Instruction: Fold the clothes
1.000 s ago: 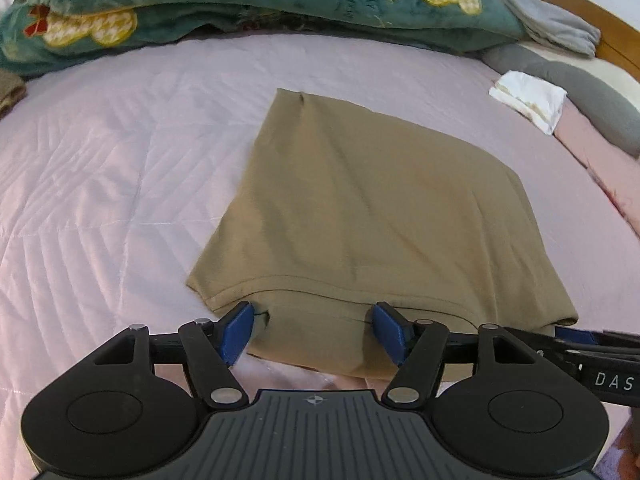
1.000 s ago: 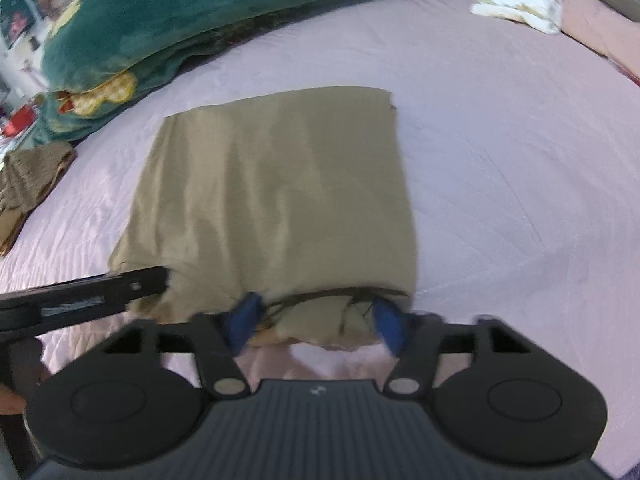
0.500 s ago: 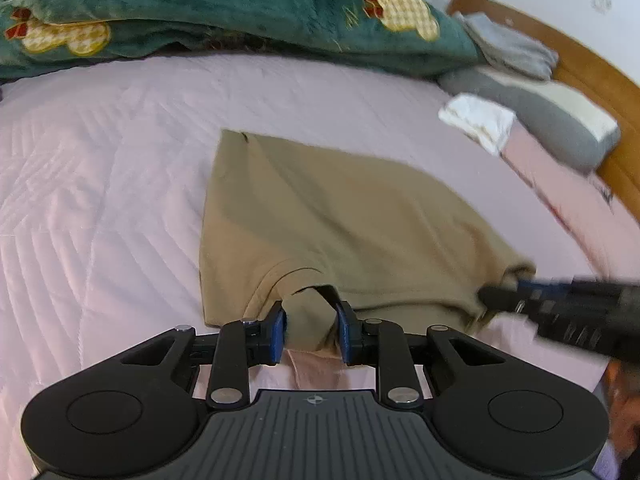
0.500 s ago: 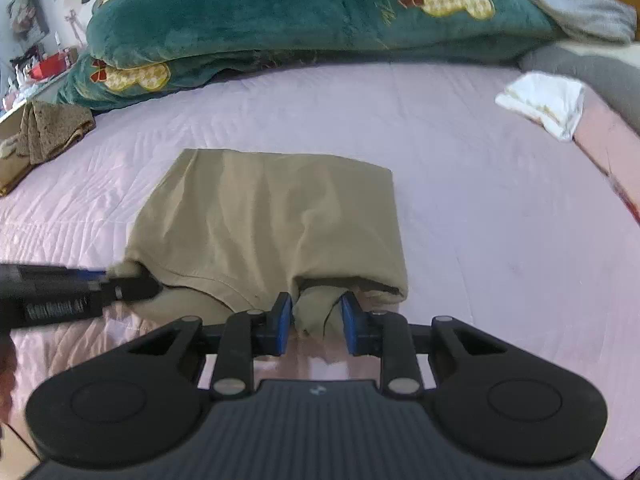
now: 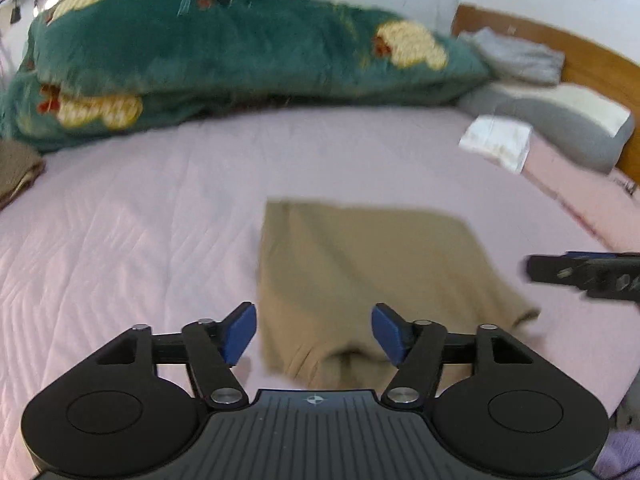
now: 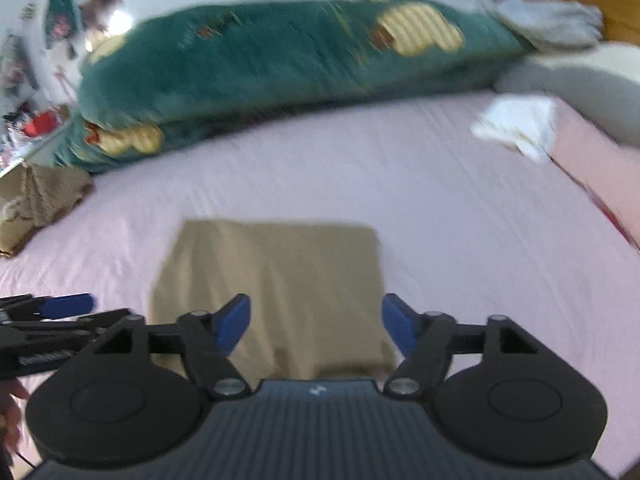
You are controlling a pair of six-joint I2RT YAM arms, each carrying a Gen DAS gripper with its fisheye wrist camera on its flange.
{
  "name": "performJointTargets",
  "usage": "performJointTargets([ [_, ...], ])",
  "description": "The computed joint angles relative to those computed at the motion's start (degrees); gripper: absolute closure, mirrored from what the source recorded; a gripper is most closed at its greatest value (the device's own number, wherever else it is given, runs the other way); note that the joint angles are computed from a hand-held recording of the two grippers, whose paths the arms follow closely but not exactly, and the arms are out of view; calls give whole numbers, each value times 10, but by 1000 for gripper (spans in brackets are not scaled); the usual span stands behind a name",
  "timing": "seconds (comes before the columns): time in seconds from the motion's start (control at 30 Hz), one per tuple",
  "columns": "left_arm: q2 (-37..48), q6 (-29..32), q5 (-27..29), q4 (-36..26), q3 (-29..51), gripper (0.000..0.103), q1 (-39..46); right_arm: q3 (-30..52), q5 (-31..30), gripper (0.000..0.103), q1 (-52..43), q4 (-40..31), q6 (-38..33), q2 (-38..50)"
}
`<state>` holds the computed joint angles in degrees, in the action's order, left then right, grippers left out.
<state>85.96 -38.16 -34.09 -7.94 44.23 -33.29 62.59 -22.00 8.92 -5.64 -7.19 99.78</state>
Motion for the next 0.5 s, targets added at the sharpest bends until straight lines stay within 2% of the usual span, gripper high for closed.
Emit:
performJointTargets([
  [0.13,77,2,-11,-9,50,35,-11,12,65,24,37,1,-13,53],
  [0.3,149,-39,11,0,57,35,-24,1,113,22,37,-65,-53,109],
  [0.33,164,-45,16,1,58,35,-25,-34,114,21,33,-28,-66,96],
  [0.43,164,-54,7,18,41,35,-31,-56,88,21,11,-32,-59,72],
  [0.5,153,-60,6,17,37,35,-29,-57,54,21,-11,-30,-30,54],
])
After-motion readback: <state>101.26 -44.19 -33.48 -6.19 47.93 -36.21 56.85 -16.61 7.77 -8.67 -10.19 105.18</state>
